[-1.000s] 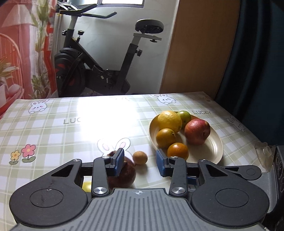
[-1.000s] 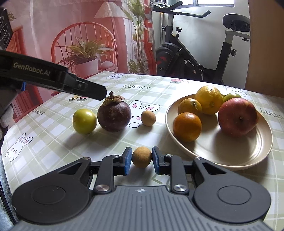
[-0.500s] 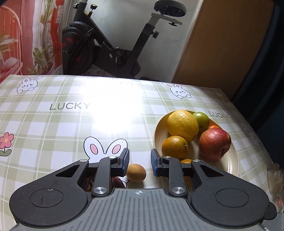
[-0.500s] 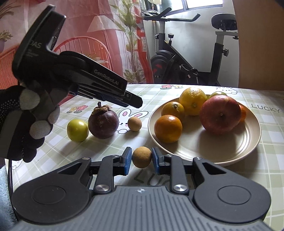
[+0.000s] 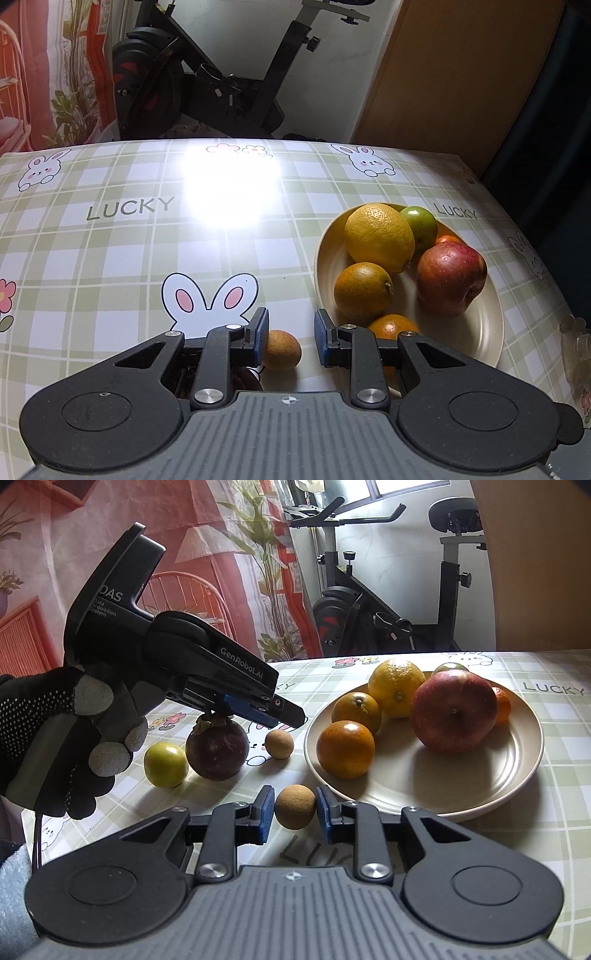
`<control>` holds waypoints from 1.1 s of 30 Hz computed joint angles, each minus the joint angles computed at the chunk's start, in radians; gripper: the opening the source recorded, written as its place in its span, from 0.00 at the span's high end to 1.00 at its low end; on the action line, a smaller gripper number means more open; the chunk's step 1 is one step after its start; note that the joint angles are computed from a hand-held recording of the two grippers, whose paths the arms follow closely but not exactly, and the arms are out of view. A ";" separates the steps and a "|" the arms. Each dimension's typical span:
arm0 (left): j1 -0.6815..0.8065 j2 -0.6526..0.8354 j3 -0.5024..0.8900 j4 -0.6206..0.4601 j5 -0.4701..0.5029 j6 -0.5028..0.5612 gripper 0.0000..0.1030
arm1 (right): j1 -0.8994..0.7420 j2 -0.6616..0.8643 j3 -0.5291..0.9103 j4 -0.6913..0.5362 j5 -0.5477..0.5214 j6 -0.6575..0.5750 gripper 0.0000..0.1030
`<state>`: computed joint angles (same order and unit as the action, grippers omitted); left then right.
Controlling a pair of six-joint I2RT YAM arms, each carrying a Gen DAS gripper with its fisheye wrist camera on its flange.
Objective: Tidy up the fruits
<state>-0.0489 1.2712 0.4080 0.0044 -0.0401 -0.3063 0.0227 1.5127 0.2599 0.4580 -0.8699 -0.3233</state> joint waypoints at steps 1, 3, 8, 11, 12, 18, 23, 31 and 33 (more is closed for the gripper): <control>0.010 0.007 0.005 -0.003 0.005 0.007 0.72 | 0.000 0.002 -0.001 0.002 -0.001 0.001 0.74; 0.037 0.018 0.013 -0.009 0.029 0.010 0.72 | 0.000 0.001 -0.001 0.002 0.000 0.000 0.74; 0.057 0.003 0.006 -0.022 0.049 0.025 0.72 | 0.000 -0.001 0.000 -0.001 0.001 -0.001 0.74; 0.029 0.002 0.004 -0.024 0.028 0.069 0.72 | 0.000 0.000 0.001 -0.002 0.001 -0.001 0.74; 0.020 0.003 0.002 -0.022 0.023 0.093 0.72 | 0.000 -0.001 0.001 -0.004 0.001 -0.002 0.74; -0.057 0.018 0.013 -0.047 -0.052 0.232 0.71 | 0.003 0.001 -0.001 0.004 0.005 0.003 0.74; -0.074 0.030 0.027 -0.064 -0.069 0.266 0.70 | 0.005 0.003 -0.002 0.007 0.006 0.005 0.74; -0.091 0.028 0.037 -0.093 -0.098 0.273 0.70 | 0.004 0.001 -0.001 0.003 0.006 0.003 0.74; -0.080 0.011 0.029 -0.094 -0.076 0.260 0.70 | 0.003 0.001 -0.001 0.003 0.006 0.002 0.74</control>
